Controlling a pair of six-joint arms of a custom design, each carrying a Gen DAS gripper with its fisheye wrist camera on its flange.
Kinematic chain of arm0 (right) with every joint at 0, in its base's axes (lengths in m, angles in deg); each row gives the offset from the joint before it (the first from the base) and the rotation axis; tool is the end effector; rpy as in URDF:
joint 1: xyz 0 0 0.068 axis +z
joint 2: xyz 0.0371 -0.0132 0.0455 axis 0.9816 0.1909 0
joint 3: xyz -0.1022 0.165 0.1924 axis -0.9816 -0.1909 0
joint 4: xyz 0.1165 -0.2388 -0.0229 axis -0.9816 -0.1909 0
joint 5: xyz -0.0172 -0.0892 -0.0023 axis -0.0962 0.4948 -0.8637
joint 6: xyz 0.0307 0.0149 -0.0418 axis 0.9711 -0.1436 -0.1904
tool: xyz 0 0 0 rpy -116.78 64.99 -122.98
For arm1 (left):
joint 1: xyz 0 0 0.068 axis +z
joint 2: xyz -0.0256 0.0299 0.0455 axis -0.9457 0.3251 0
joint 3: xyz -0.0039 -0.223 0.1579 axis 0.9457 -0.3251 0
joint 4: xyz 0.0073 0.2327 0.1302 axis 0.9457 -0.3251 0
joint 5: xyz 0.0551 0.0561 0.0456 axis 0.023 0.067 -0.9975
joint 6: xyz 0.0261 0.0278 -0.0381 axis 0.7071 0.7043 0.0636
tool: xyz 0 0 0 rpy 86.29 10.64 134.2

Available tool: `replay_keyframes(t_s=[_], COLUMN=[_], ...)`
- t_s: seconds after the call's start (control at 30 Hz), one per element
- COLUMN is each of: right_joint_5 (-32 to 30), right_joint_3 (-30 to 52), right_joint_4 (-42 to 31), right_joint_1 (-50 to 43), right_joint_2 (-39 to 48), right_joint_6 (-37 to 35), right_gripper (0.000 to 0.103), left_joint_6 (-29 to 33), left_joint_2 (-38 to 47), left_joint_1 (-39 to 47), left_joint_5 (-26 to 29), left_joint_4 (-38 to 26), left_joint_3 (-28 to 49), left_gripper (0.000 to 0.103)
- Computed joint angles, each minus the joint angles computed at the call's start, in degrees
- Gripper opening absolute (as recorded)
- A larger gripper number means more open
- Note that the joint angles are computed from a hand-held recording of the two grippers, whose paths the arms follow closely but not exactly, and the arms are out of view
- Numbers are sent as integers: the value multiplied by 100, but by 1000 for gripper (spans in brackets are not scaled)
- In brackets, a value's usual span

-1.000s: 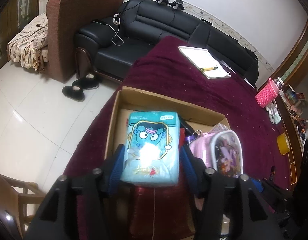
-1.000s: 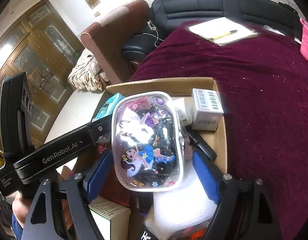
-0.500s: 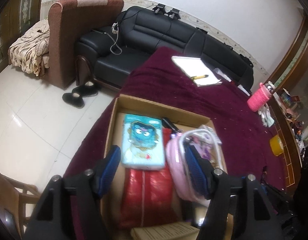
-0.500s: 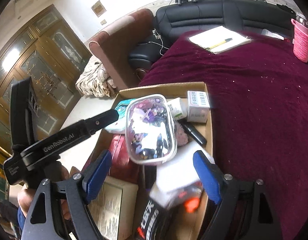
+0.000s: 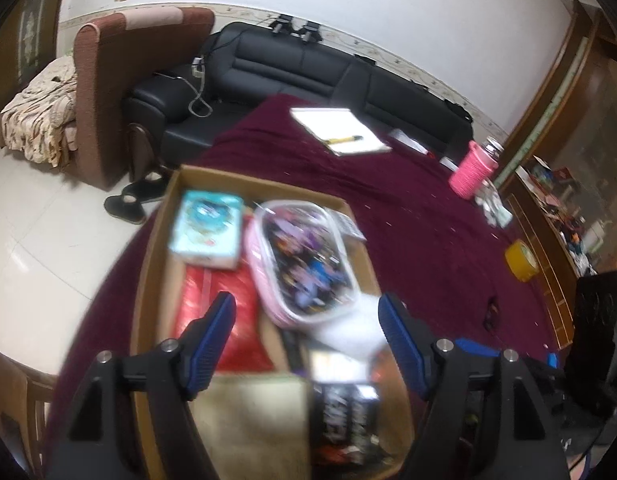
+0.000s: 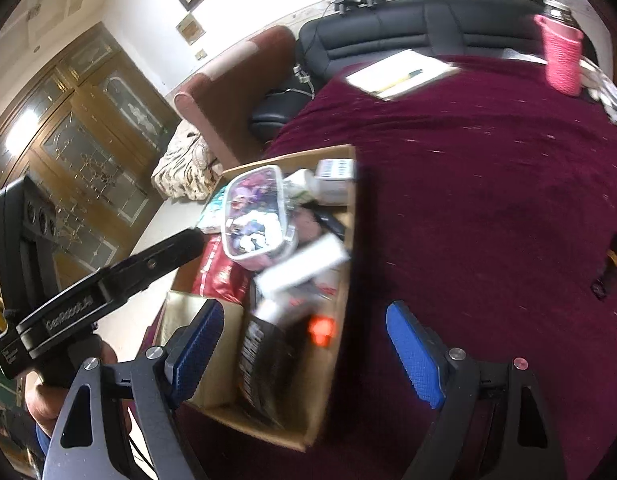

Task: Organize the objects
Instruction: 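Grasp a yellow-capped black marker with right gripper while left gripper grasps another black marker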

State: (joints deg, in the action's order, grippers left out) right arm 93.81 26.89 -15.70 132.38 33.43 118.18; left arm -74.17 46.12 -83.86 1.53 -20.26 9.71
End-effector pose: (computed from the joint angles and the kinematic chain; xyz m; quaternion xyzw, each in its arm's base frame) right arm 0.1864 0.2245 0.2380 0.1826 0.9073 0.1664 0.3403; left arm 0.2958 -0.0843 0.2647 0.2054 0.8999 -0.2509 0.2916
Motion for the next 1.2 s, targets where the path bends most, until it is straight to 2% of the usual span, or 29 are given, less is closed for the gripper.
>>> replay_keyframes(t_s=[0.17, 0.3, 0.43, 0.47, 0.53, 0.6, 0.63, 0.67, 0.73, 0.87, 0.9, 1.0, 1.13, 1.2], right_joint_5=[364, 814, 1293, 1448, 1580, 1563, 1519, 1394, 1258, 1046, 1028, 761, 768, 741], right_joint_3=[-750, -1097, -1250, -1260, -1276, -1301, -1345, -1452, -1602, -1766, -1776, -1831, -2071, -1926], right_joint_4=[-562, -1382, -2568, -3026, -3619, -4112, -4212, -4237, -4196, -3863, -3834, -3761, -3524, -3673], right_joint_1=[425, 1105, 2063, 2485, 3070, 3651, 3863, 4129, 4461, 4789, 4901, 4754, 4578, 4482], right_joint_2=[-1074, -1726, -2139, -2185, -2152, -2018, -1990, -2008, -2031, -1920, -1891, -1760, -1759, -1527], right_joint_6=[558, 1277, 2265, 2768, 3464, 4037, 4190, 4277, 4354, 3981, 4007, 3749, 3542, 3555], right_gripper=[88, 88, 88, 86, 81, 64, 60, 55, 54, 39, 38, 35, 30, 19], left_joint_6=[-152, -433, -671, -723, -852, -983, -1030, -1066, -1205, -1518, -1580, -1715, -1951, -2089], left_joint_2=[-710, -1205, -1770, -1918, -2180, -2396, -2486, -2580, -2650, -2583, -2550, -2403, -2265, -2166], left_joint_1=[-476, -1067, -1620, -1754, -2020, -2324, -2477, -2635, -2918, -3300, -3376, -3582, -3832, -3945], left_joint_5=[-39, -125, -268, -282, -310, -335, -368, -406, -528, -660, -688, -826, -922, -985], left_joint_4=[73, 161, 191, 153, 106, 40, 21, 11, 60, 213, 257, 358, 442, 487], left_joint_3=[-613, -1057, -1518, -1632, -1869, -2134, -2261, -2407, -2649, -2952, -2989, -2994, -2956, -2929], left_gripper=[73, 73, 73, 73, 73, 73, 73, 73, 73, 73, 73, 73, 73, 73])
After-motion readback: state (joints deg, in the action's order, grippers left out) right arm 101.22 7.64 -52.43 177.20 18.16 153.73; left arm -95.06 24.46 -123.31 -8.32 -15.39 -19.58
